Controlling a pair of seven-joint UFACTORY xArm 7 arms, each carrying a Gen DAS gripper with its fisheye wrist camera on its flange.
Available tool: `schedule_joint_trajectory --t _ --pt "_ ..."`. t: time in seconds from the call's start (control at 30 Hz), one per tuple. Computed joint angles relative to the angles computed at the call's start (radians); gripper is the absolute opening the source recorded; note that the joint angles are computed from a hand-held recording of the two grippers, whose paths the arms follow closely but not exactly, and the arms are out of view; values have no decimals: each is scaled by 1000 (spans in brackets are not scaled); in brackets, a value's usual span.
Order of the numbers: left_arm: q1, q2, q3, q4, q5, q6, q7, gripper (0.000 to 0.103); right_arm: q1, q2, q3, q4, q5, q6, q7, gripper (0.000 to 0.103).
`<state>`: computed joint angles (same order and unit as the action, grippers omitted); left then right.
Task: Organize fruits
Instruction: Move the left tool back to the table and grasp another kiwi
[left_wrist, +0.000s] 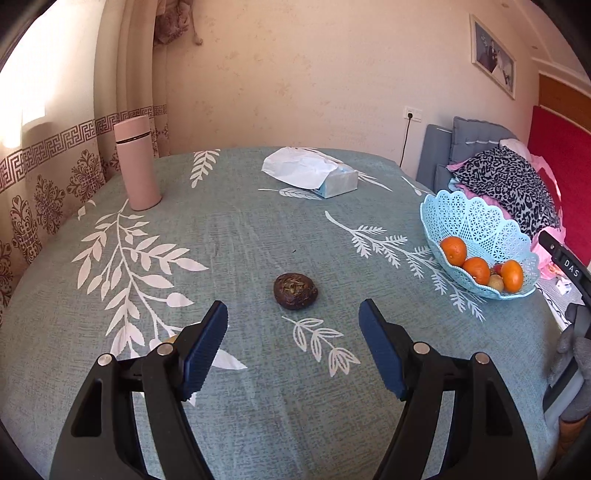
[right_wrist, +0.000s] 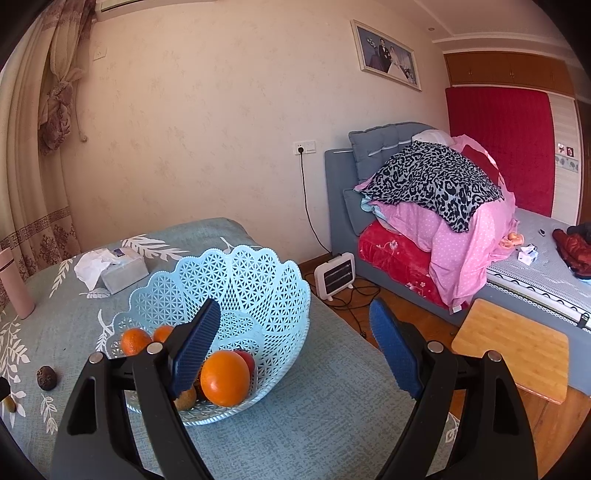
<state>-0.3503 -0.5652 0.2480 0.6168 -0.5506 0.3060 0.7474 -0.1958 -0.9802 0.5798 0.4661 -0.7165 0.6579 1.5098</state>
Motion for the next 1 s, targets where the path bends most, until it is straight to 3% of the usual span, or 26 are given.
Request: schedule_joint_trajectory --t 0.27,0.5,0.63,0.73,0.87,0.9,1.0 --pt "66 51 23 22 5 -3 -13 73 -7 18 16 19 -13 23 7 84" --pt "150 103 -25 40 52 34 -69 73 7 23 10 22 -25 39 15 84" --pt "237 156 -84 68 123 69 -174 73 12 26 7 23 -32 43 21 84" --pt "277 216 -94 118 151 144 -235 56 15 28 5 23 -37 45 24 84" --pt "291 220 -105 115 144 125 -235 41 17 29 9 26 -46 50 31 84" --pt "287 217 -100 114 135 125 -225 32 16 25 13 27 -50 55 35 84" --pt "282 204 -96 109 120 127 -205 25 9 5 50 36 -72 84 50 84"
